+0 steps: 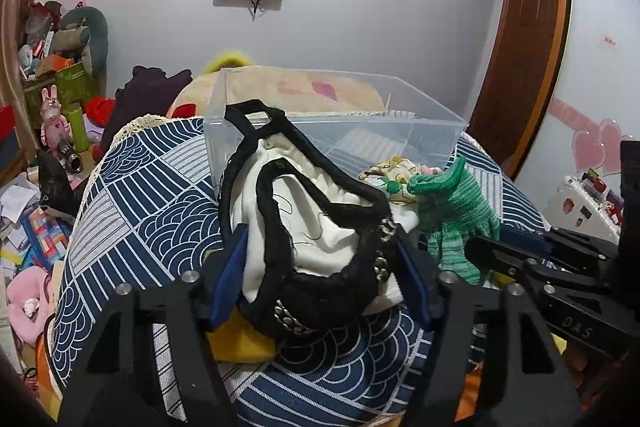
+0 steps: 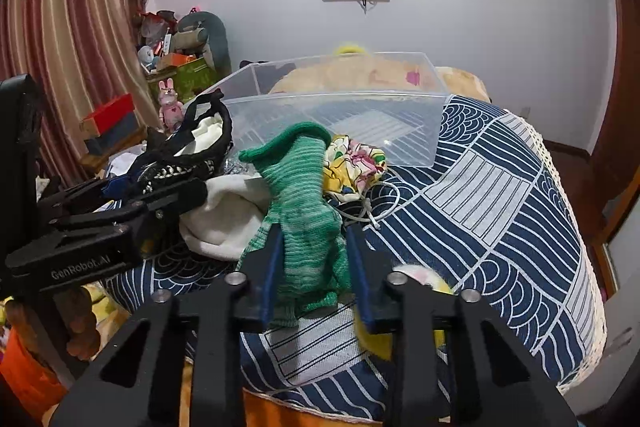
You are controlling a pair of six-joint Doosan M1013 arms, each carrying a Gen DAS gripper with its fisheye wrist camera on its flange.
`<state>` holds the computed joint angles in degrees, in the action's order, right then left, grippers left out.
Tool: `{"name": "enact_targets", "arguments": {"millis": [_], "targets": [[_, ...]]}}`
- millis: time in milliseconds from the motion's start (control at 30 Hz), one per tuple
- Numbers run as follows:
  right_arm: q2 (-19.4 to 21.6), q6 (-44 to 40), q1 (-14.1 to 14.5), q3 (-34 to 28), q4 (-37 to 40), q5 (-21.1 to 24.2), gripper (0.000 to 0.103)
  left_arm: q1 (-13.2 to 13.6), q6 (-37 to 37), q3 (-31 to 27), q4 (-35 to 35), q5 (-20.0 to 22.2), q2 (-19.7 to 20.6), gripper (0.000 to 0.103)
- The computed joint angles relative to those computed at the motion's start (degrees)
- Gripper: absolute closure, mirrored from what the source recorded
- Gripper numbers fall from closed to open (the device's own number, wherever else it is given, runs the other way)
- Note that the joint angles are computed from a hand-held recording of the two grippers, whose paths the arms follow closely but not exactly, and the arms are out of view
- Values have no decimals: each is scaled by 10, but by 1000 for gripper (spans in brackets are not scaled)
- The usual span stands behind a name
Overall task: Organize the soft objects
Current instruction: 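Grasp the black-strapped white bag with the left tool while the right tool grasps the green knitted glove, then lift the bag with the left tool while the right tool carries the glove toward the clear box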
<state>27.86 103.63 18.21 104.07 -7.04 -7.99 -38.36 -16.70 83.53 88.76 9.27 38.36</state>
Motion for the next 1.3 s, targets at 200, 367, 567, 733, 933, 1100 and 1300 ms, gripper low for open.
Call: {"name": "enact_targets", "arguments": {"millis": [200, 367, 567, 733, 933, 1100, 1300], "targets": [[-5, -4, 1, 8, 6, -13, 87, 1, -96, 12, 90, -10, -7, 56], [-10, -12, 0, 12, 14, -18, 88, 2, -80, 15, 63, -4, -11, 67], [-17, -53, 0, 20, 57, -32, 88, 1, -142, 26, 120, 13, -19, 74], [-23, -84, 0, 24, 92, -39, 88, 0, -196, 38, 176, 22, -30, 75], [-33, -170, 2, 26, 173, -56, 89, -3, -277, 51, 267, 48, -45, 78], [-40, -225, 2, 22, 220, -76, 88, -6, -309, 53, 318, 68, -52, 82], [-44, -265, 3, 15, 245, -100, 88, -2, -333, 43, 360, 67, -54, 83]]}}
